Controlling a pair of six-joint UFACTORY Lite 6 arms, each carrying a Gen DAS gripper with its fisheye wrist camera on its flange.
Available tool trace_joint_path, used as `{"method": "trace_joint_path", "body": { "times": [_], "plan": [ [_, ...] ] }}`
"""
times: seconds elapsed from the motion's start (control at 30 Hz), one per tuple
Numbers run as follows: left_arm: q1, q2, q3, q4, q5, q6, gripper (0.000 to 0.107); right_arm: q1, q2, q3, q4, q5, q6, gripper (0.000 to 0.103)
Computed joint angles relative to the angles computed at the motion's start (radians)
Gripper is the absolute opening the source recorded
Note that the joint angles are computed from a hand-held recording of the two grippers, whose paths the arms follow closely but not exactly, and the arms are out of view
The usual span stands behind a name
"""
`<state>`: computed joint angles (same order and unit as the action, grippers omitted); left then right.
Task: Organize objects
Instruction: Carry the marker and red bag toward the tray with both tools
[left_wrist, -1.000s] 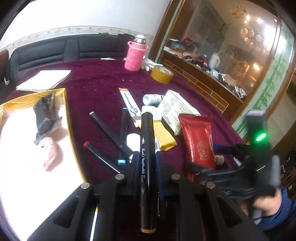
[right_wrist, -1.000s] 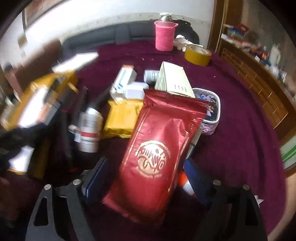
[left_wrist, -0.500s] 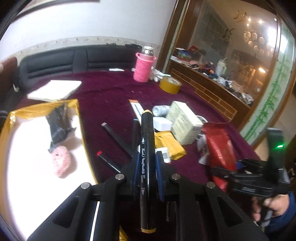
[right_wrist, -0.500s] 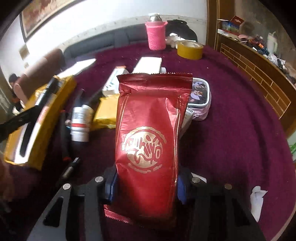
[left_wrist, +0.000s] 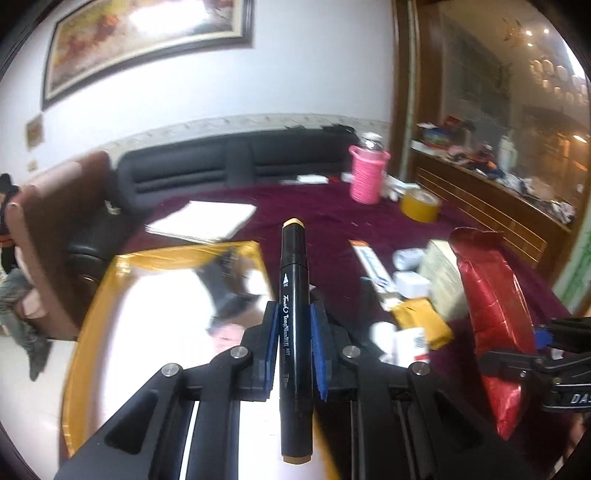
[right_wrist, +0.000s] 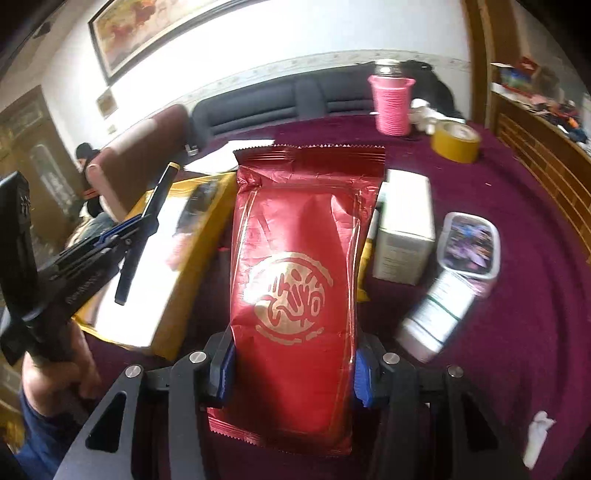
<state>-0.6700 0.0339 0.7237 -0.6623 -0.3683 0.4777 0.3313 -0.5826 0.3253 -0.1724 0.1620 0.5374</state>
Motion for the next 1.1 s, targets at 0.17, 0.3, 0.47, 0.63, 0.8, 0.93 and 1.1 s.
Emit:
{"method": "trace_joint_path", "body": {
  "times": [0.17, 0.3, 0.47, 0.63, 0.8, 0.93, 1.1],
  "plan": [
    [0.043, -0.045, -0.047, -0.196, -0.087, 0.196, 0.016, 0.116, 0.184, 0.151, -0.135, -0.023, 0.168, 0.054],
    [0.104, -0.061, -0.072, -0.235, -0.138, 0.245, 0.016, 0.192, 0.317, 0.269, -0.254, -0.034, 0.303, 0.054],
    [0.167, -0.079, -0.096, -0.249, -0.164, 0.276, 0.016, 0.265, 0.467, 0.421, -0.452, -0.021, 0.503, 0.055],
    [0.220, -0.077, -0.099, -0.230, -0.157, 0.283, 0.016, 0.306, 0.611, 0.567, -0.439, -0.017, 0.492, 0.055],
    [0.262, -0.065, -0.088, -0.200, -0.127, 0.266, 0.016, 0.310, 0.736, 0.691, -0.259, -0.017, 0.301, 0.055],
    [0.293, -0.041, -0.072, -0.175, -0.110, 0.250, 0.016, 0.307, 0.815, 0.777, -0.140, -0.001, 0.175, 0.055],
    [0.307, 0.005, -0.034, -0.215, -0.100, 0.286, 0.016, 0.302, 0.942, 0.926, -0.014, 0.039, 0.041, 0.055]
  ]
}}
